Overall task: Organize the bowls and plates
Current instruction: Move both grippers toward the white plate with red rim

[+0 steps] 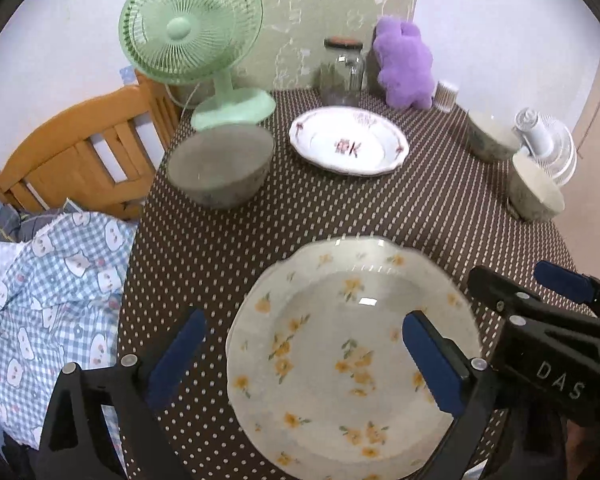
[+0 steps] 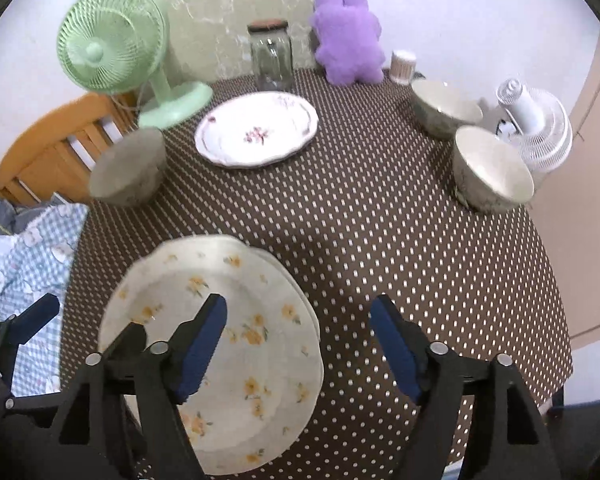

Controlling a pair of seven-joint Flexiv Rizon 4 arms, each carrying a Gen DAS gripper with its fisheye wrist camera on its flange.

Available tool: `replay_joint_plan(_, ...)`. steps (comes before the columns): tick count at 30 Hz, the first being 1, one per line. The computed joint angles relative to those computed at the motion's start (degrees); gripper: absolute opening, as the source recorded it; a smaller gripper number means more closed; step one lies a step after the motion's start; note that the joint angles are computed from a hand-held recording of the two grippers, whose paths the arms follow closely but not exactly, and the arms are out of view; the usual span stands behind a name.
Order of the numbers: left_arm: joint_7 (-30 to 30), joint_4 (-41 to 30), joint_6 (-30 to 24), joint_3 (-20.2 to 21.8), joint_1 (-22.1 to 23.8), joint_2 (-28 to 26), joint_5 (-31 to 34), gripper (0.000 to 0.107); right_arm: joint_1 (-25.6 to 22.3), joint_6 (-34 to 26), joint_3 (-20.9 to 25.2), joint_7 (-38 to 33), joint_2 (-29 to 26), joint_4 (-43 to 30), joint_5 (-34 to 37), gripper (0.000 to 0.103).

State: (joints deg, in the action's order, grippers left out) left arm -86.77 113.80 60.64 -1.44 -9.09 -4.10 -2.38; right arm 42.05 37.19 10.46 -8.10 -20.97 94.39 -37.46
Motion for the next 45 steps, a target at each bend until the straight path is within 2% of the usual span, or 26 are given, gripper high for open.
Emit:
replay_joint_plan(4, -4.30, -2.41, 0.12, -0.21, -0.54, -1.28, 1.59, 0.101, -0.97, 2.21, -0.68, -0.31, 1.00, 0.76, -1.97, 0.079)
replay_joint_plan(7, -9.82, -5.32, -0.37, -0.01, -1.48, -2.50, 5.50, 0.099, -2.73, 7.16, -1.04, -2.11, 1.42, 1.85, -3.24, 0.078)
replay_joint_plan(14, -22.02, -13.96, -4.21, 0.87, -3.98, -6.12, 13.11, 0.099, -6.00, 12.18, -2.15, -10.70, 0.74, -0.25, -2.03, 0.079)
replay_joint_plan(18, -27.80, -19.16, -6.13, 1.18, -5.30, -9.26, 15.11, 0.099, -7.76, 13.29, -2.87, -14.68, -0.13, -2.19, -0.06, 0.079)
replay_joint_plan(23, -33.39, -25.26, -8.06, 2.77, -7.50, -12.81, 19.58, 0.098, -9.70, 15.57, -3.50, -23.38, -2.78, -6.10, 2.77, 0.079)
replay_joint_plan(27, -36.44, -30.59, -11.76, 3.86, -8.97, -15.55, 22.13, 0.098, -10.77, 16.11, -3.78, -29.16, -4.86, -9.40, 5.56, 0.079)
replay_joint_plan(32, -38.71, -37.12, -15.62, 4.74, -10.18, -19.42, 24.11, 0.091, -12.01, 15.87, -3.84, -35.35, -8.43, -14.67, 10.92, 0.079)
replay_joint_plan(40, -39.31, -47.22, -19.80, 6.05, -11.18, -27.56, 23.57, 0.088, -12.56, 10.82, -4.93, -41.28, -16.53, -26.14, 16.03, 0.079)
replay_joint_plan(45, -38.61, -53.28, -22.21, 7.01, -11.39, -32.56, 22.62, 0.086, -12.28, 9.72, -6.51, -41.27, -21.13, -31.73, 17.80, 0.079)
